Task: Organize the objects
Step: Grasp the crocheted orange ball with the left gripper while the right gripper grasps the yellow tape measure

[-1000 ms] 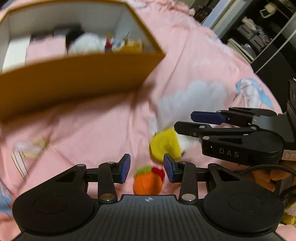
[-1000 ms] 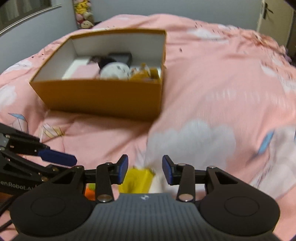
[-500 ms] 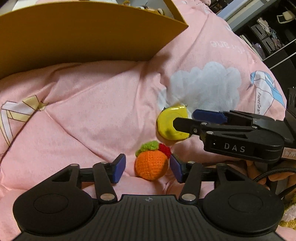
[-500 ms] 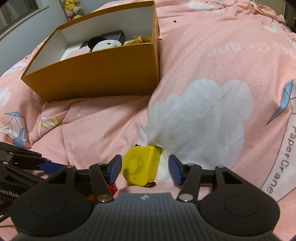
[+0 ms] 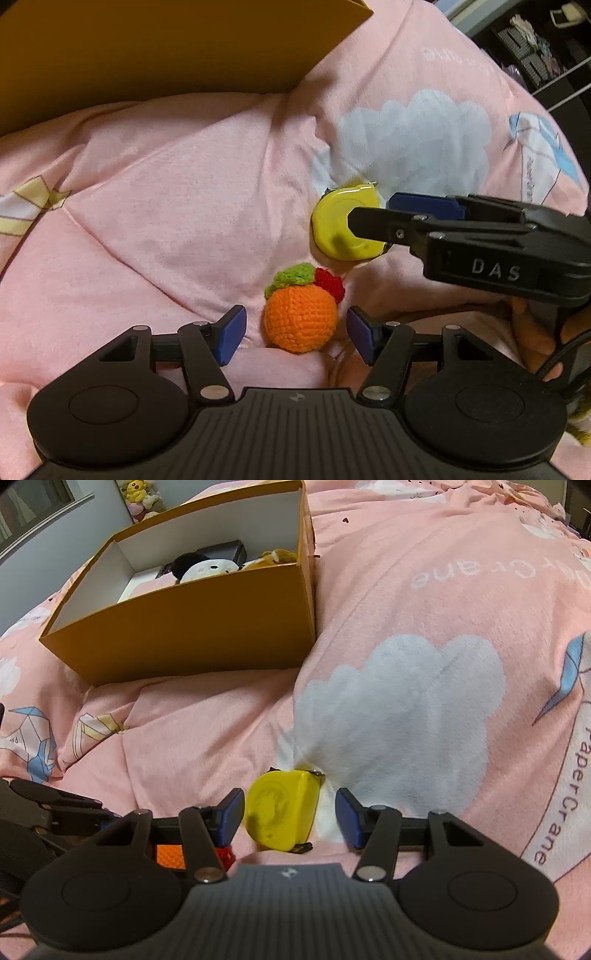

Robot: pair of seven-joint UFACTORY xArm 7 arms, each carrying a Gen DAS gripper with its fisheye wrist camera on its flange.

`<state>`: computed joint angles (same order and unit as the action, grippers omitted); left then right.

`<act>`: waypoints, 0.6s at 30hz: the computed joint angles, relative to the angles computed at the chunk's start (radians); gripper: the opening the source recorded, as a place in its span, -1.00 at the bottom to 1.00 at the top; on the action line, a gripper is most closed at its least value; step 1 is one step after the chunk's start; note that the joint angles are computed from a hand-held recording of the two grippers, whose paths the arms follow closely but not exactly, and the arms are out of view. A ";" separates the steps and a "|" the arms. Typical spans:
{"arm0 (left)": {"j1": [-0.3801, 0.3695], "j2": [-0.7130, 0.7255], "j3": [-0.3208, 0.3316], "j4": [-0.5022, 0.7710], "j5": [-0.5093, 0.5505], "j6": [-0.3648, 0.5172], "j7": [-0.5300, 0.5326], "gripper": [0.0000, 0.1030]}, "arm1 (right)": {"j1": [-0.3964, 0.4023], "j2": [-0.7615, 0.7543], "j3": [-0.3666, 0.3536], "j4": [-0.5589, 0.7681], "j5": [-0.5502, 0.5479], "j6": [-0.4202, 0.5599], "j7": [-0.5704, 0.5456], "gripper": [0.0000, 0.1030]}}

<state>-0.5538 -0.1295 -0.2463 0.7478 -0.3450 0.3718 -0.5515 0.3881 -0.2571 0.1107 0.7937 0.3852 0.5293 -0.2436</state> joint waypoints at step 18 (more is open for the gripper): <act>0.037 -0.047 -0.047 -0.018 0.276 0.010 -0.232 -0.10 | -0.002 0.020 -0.008 0.025 0.073 0.046 -0.061 -0.04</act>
<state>-0.5164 -0.1767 -0.2934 0.7295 -0.0693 0.3813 -0.7837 0.3864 -0.2368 0.1030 0.8189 0.4583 0.5750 -0.3042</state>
